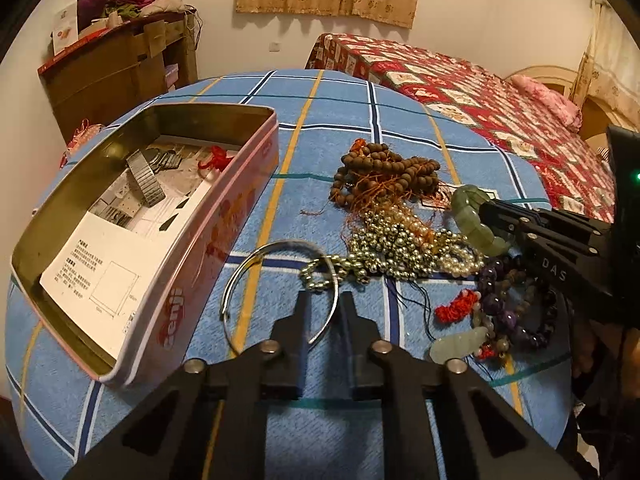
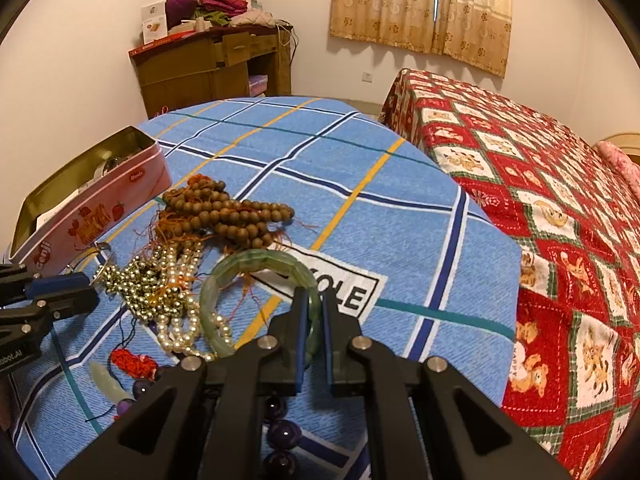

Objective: Organize jewelry
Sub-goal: 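Close the left tool on the silver bangle while the right tool holds the jade bangle, then carry both bangles over the tin with both tools and open them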

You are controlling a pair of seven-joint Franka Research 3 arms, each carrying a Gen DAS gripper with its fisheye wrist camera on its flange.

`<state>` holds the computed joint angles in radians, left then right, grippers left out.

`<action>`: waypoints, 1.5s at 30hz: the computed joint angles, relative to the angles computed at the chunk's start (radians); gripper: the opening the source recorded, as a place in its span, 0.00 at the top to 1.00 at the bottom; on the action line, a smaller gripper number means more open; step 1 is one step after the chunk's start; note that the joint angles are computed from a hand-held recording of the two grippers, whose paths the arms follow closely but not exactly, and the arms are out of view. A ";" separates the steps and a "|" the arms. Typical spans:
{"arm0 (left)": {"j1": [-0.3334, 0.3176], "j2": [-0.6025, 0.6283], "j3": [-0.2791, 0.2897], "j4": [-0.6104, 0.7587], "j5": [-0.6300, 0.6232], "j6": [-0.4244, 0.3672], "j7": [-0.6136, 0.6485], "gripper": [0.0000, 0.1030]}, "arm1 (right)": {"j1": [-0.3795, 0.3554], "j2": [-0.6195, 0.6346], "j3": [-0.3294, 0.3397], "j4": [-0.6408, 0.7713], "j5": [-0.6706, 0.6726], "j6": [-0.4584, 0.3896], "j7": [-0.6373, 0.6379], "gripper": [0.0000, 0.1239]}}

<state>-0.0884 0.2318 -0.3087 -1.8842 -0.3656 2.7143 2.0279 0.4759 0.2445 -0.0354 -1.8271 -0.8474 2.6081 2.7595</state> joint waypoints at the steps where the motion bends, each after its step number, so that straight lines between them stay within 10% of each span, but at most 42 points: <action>1: 0.007 -0.003 -0.005 -0.004 -0.015 0.000 0.013 0.96 | 0.000 0.000 0.000 0.000 0.000 0.000 0.000 0.94; 27: -0.040 -0.143 0.032 -0.056 -0.296 0.167 0.314 0.98 | -0.018 -0.056 0.014 -0.005 -0.127 0.082 0.059 0.94; 45: 0.042 0.019 0.043 0.128 -0.005 0.181 0.083 0.98 | -0.015 0.156 0.032 0.328 0.285 0.139 -0.418 0.94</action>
